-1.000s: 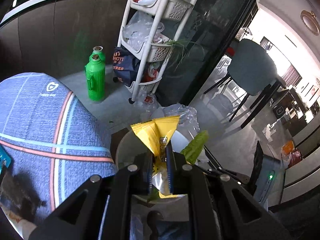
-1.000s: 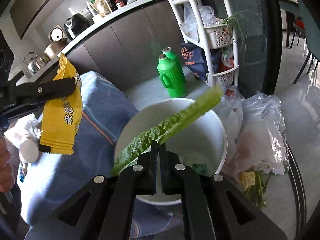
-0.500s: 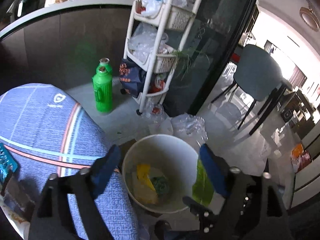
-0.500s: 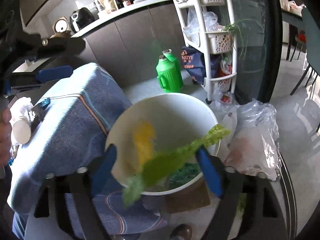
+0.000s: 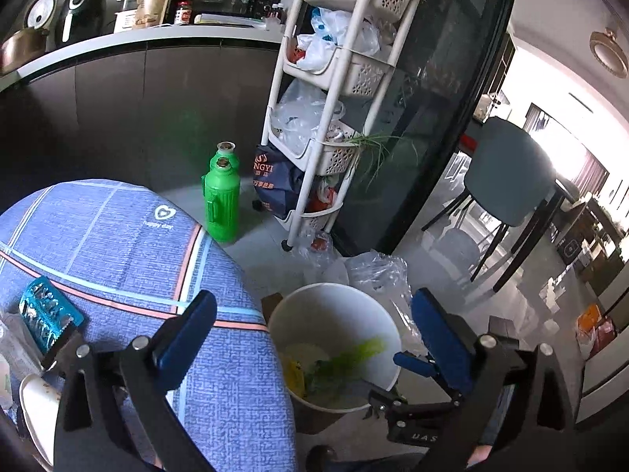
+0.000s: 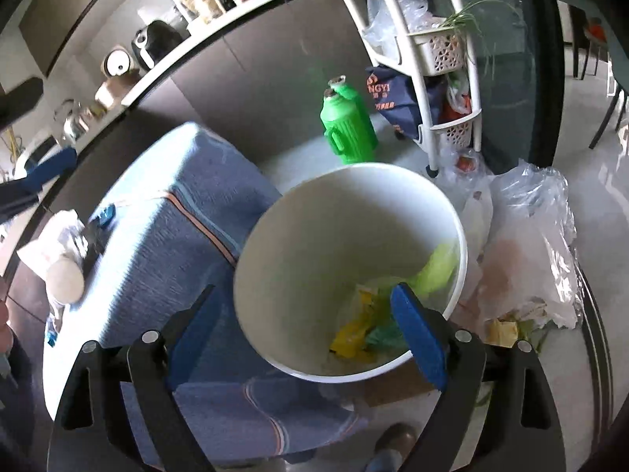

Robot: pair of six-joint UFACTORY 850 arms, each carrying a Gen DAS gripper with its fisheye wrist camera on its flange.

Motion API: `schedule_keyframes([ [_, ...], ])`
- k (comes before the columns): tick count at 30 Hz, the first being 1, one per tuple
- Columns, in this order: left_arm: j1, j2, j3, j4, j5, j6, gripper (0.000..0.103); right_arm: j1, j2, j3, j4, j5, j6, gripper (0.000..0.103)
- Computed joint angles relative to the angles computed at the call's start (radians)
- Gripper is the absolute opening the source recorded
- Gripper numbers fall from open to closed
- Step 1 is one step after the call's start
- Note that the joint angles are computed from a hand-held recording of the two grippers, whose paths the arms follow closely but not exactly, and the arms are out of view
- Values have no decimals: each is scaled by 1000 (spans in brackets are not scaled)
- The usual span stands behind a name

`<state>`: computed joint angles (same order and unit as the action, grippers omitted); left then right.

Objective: Collect trash
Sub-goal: 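Carry the yellow wrapper and lettuce leaf to the bin and release both, then grasp the paper cup with the right tool while the left grasps the gum pack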

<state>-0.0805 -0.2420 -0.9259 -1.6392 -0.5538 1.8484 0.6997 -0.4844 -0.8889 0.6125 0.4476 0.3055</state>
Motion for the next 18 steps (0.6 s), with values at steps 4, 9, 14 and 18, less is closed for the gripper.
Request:
schedule_keyframes([
  [4,15,11,3,23,-12,-33,99,18,13,-5,88,-12,-98,84],
  [9,57,67,37,32,-43,-43,99,79,80,9,279,44,-275,95],
  [14,153,173,111,59,-81,-108,99,159,147,0,460,102,-476,94],
  [18,253,254,184,90,-92,-129,99,207,173,-20,530,112,-547,94],
])
